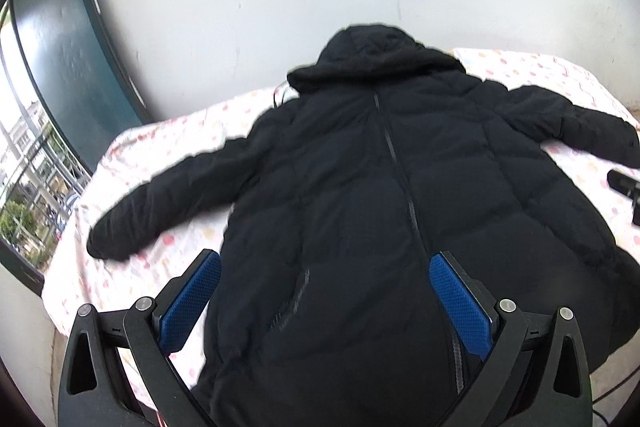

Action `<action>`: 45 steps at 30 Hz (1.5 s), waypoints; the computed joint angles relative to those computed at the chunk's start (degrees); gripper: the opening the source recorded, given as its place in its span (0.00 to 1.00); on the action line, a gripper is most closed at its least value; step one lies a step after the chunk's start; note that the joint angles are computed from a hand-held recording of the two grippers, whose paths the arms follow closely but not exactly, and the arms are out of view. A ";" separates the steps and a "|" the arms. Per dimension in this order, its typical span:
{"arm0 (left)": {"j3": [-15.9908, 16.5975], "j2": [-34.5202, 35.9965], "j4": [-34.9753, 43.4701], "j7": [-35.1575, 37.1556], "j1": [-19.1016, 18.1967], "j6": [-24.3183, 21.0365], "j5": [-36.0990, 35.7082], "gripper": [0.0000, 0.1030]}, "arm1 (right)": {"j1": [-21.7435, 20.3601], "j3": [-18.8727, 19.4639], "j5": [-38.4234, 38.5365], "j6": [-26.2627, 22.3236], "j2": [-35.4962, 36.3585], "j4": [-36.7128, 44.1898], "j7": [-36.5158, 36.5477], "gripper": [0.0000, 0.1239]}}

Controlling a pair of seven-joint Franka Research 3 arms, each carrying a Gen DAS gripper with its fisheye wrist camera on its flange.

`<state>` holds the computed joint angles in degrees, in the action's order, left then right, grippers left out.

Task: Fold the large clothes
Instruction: 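Move the right tool over to the sleeve cuff nearest it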

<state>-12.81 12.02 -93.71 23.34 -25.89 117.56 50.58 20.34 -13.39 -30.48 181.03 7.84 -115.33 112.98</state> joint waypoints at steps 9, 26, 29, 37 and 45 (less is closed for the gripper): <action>1.64 3.45 6.78 3.01 -1.30 -0.07 5.61 0.99 | -6.15 3.10 13.69 -2.06 2.90 10.38 -8.66 0.83; 4.58 9.37 12.02 6.91 -0.31 2.84 2.41 0.99 | -14.20 5.73 33.60 -19.74 22.80 36.17 -11.99 0.83; 5.07 10.52 13.00 7.49 -0.13 3.29 1.37 0.99 | -15.75 6.12 35.44 -22.78 25.69 39.05 -11.29 0.83; 6.18 12.94 15.36 8.66 -0.25 3.64 -0.65 0.99 | -17.99 6.80 37.37 -26.48 30.44 43.06 -10.42 0.83; 6.79 14.64 16.89 9.98 -0.47 3.31 -2.11 0.99 | -21.33 9.83 42.51 -27.50 33.24 46.14 -12.32 0.83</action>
<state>-6.03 26.66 -76.81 33.32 -26.36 120.87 48.48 -0.98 -3.55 12.03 153.52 41.09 -69.19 100.66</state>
